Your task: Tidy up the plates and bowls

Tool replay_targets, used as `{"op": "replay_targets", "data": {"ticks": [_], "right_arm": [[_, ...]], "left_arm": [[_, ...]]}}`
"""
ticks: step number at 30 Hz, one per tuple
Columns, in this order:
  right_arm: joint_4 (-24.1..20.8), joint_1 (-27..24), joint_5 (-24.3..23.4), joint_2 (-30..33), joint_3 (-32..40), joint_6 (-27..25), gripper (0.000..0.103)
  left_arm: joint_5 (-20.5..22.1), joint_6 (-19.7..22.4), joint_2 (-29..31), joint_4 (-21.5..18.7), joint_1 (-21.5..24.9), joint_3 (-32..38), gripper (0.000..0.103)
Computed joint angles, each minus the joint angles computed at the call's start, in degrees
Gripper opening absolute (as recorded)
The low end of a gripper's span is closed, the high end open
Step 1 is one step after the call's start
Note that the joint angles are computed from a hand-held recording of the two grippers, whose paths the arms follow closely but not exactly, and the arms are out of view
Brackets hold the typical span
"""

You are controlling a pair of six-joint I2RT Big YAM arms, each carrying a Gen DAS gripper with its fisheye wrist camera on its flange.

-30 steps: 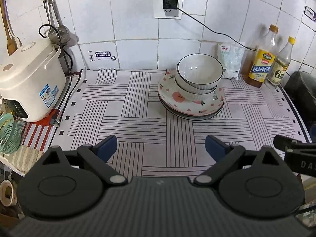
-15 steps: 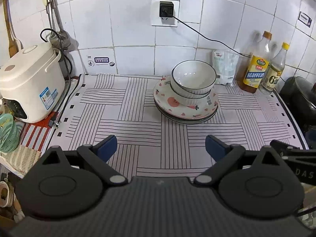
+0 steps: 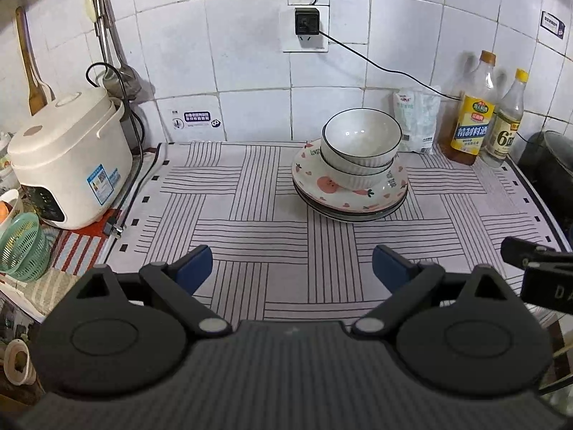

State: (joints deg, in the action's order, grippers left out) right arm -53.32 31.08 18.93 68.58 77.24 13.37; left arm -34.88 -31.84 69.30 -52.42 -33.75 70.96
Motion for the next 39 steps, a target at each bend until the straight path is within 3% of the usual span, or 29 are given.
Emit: {"op": "replay_targets", "data": {"ticks": [8,17,39], "right_arm": [[2.2,0.7,1.9,-0.6,-1.7,-1.1,0.096],[1.7,0.1,-0.1,-0.4,-1.7,0.2,0.096],[0.4,-0.3,-0.1,-0.5,-1.6,0.5,0.096]], "left_arm": [[1.0,1.0,-0.2,0.5,0.4,-0.3,0.097],[2.1,0.9,-0.3,0.7,0.4,-0.3,0.097],[-0.2,0.8,0.2,-0.3,-0.3,0.1,0.097]]}}
